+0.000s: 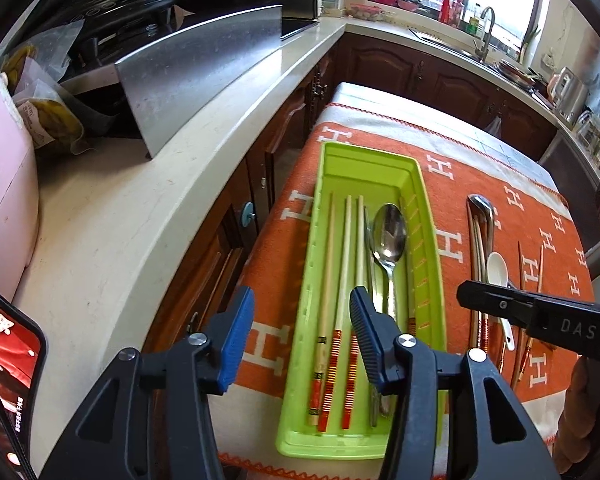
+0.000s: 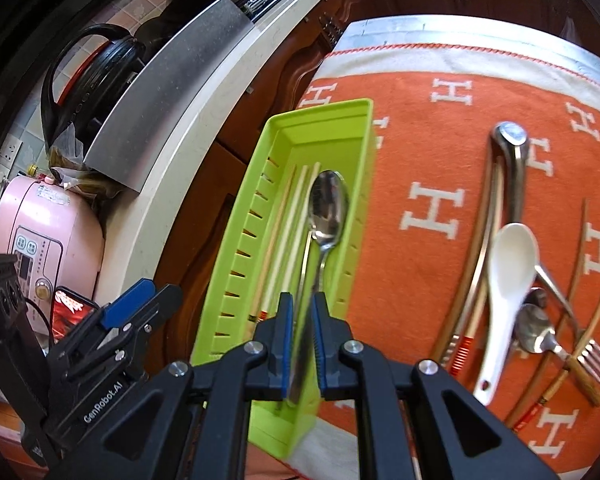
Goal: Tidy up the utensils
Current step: 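Move the left tool back to the pile and close on a wooden chopstick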
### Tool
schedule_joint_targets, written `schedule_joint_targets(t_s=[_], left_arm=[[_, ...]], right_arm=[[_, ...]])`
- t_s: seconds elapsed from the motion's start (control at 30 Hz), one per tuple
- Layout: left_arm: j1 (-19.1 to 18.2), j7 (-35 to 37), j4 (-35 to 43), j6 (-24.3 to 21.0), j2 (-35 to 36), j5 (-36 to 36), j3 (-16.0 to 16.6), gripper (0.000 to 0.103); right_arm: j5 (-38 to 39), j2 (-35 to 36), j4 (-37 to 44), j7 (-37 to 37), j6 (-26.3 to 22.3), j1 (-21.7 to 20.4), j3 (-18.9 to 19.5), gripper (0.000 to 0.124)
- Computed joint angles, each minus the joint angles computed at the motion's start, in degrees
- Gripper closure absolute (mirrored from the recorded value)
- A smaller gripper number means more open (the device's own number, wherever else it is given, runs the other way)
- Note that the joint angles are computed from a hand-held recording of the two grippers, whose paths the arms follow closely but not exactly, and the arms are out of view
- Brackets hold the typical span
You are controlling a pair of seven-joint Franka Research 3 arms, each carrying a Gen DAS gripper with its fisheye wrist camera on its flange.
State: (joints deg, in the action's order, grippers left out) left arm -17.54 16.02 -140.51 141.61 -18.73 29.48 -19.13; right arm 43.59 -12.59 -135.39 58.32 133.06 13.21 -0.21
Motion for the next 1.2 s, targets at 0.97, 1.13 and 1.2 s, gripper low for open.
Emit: schedule_joint_targets(t_s=[0.97,1.13,1.2], left_arm=[[-6.7,2.7,15.9,2.5,17.2,2.4,-0.8,0.053],[-7.7,3.6,17.3,4.0,19.6,1.9,-0.2,0.053],[-8.0,4.8,18.1,4.2,21.0,1.0,0.0,0.053]], right_arm=[[-5.4,-8.5,-10.6,-7.1,10.3,-7.1,-6.4,0.114],[-4.4,-7.7,-10.8,-8.1,11.0,-8.3,-7.1,0.114],[-3.5,-7.4,-10.8,-8.9,10.9,-8.7,-7.6,0.114]])
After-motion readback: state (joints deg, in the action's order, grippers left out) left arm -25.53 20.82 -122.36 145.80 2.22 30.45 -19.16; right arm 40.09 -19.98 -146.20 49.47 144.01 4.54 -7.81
